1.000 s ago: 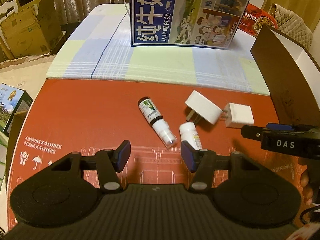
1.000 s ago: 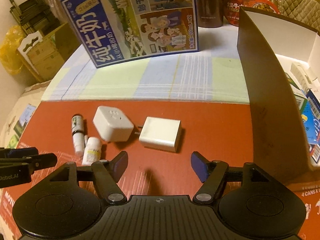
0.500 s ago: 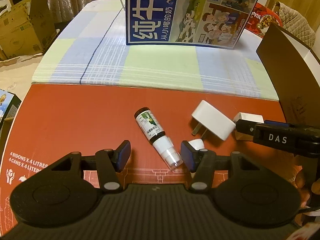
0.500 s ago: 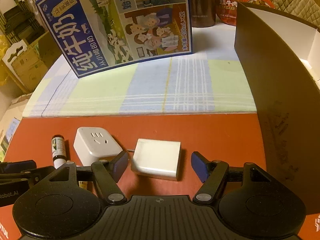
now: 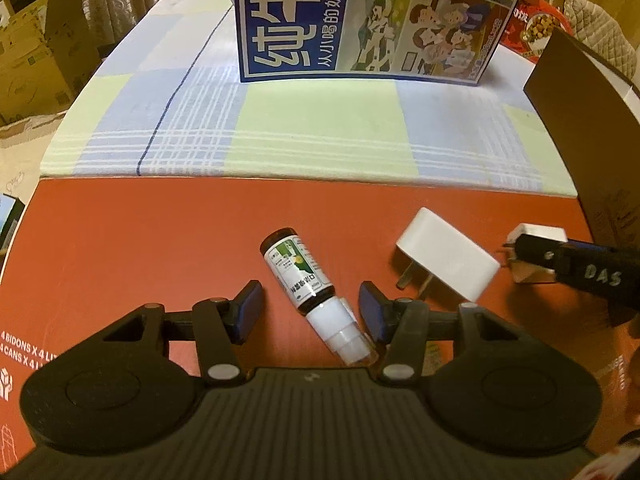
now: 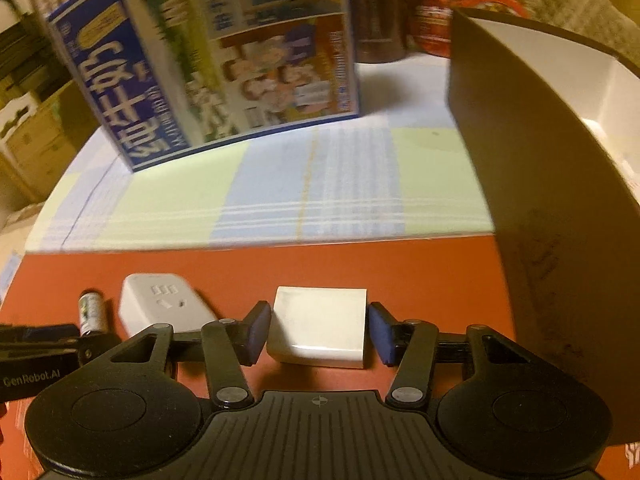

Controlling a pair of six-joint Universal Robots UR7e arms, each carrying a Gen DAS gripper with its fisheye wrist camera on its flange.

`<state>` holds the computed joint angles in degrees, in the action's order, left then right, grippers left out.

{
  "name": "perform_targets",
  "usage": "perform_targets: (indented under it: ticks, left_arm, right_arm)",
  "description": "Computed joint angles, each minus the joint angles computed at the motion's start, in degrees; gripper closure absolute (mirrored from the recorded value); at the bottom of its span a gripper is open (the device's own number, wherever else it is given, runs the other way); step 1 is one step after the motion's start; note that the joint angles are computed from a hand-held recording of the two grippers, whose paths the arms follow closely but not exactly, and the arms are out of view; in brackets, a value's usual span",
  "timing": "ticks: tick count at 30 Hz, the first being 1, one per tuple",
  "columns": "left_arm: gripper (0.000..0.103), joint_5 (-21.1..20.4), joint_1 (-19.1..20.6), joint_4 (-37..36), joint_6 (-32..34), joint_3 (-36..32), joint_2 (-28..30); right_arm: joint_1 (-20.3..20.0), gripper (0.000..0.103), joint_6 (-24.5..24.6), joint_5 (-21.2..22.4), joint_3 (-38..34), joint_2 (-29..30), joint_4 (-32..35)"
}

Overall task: Organize rigid objects
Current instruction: 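Grasp the brown-capped bottle with the left tool while the right tool grasps the white charger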

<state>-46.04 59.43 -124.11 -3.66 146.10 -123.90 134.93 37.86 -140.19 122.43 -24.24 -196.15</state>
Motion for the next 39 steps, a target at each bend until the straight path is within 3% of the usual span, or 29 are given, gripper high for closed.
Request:
perform_targets:
  ticks: [6,13,18,22,29,30,31,39]
  left_arm:
    - [0.082,-2.79,2.21,-3.39,9.16,0.13,-0.65]
    - [0.082,-5.9,6.3,-1.89,15.97,-2.44,-1.28]
    - [0.078,-6.48,7.24,-2.39,16.5,-3.13,-0.5]
    - [0.075,-6.3,7.11,-3.68,15.75,-2.83,0.13]
    - [0.076,-4.55,6.04,-6.3,16.31,-1.95,1.77]
    - [0.083,-4.49,5.94,-6.41,16.35,-1.91,1.87]
    - [0.084,-4.18,5.67,-6.26,16.08,-1.8,1.81]
    - [0.084,-2.41,3.32,-0.76,11.58,-1.24,-1.23]
  right_arm:
    - [0.03,0.053,1.88,3.26,1.46,-1.73,1.15]
    - [0.22,0.048,-3.44,8.63,2.42,-3.6,4.18]
    - [1.31,0.037,-10.67,5.74,1.77,-2.74,4.84]
    - [1.03,0.035,-14.83,5.66,0.98,-2.16,4.43]
    - [-0.37,0.036,-11.89,6.57,0.45,-1.6,4.55]
    - [-0.57,0.041,-11.04,6.59,0.7,-1.76,4.43]
    - [-0.72,0.046,-10.51,6.81,1.13,-1.88,3.73]
    - [-0.31,0.049,-7.48,6.13,3.11,-2.65,2.48]
